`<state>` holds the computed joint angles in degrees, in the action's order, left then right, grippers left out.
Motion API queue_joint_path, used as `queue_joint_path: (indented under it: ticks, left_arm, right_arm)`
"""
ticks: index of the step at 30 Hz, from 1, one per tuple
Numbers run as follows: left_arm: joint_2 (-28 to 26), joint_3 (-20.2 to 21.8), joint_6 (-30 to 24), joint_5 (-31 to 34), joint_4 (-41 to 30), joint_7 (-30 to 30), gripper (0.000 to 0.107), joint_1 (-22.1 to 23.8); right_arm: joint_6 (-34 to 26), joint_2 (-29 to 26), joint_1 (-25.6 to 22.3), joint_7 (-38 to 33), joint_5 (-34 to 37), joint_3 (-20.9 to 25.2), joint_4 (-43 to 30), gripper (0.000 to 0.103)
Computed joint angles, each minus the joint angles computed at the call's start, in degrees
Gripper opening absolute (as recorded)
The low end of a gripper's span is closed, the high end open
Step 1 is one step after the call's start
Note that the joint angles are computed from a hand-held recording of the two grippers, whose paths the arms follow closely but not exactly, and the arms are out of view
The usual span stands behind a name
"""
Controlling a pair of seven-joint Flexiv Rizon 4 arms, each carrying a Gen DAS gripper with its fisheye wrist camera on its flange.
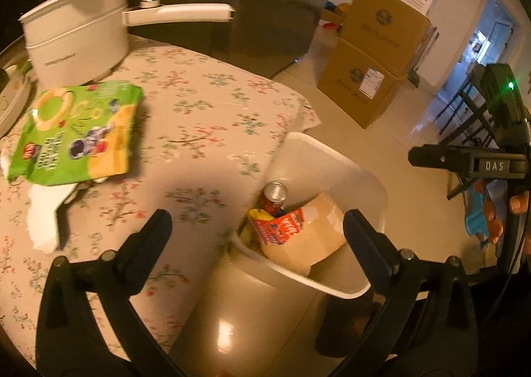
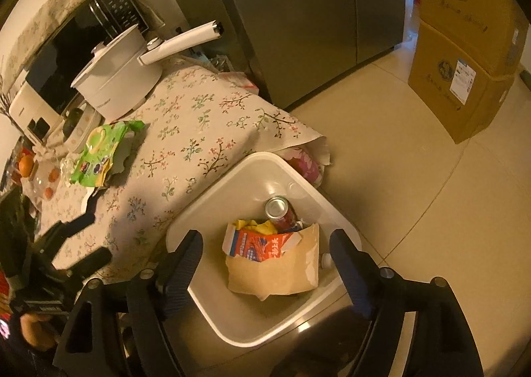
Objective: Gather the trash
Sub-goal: 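Move the left tool to the table and grasp the green snack bag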
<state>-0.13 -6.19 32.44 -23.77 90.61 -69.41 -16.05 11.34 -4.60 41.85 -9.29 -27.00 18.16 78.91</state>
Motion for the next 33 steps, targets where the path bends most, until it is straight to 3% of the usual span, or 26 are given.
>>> queue_joint_path:
  ticks: [18, 30, 33]
  left_arm:
    - [-0.8, 3.3, -1.8, 2.7, -2.6, -3.1, 0.102, 6.2]
    - [-5.0, 4.9, -1.6, 7.8, -7.2, -14.0, 0.102, 10.5]
    - [-6.1, 5.1, -1.7, 7.6, -7.4, -17.9, 0.091, 11.2]
  right_arm:
    - [-3.0, -11.1, 5.5, -6.7, -0.9, -3.9, -13.5, 0.084]
    - [-6.4, -22.2, 10.3, -14.7, 1.0, -8.5, -29.0, 0.084]
    - [-9.2, -25.2, 11.7, -17.8, 1.4, -10.1, -33.8, 0.084]
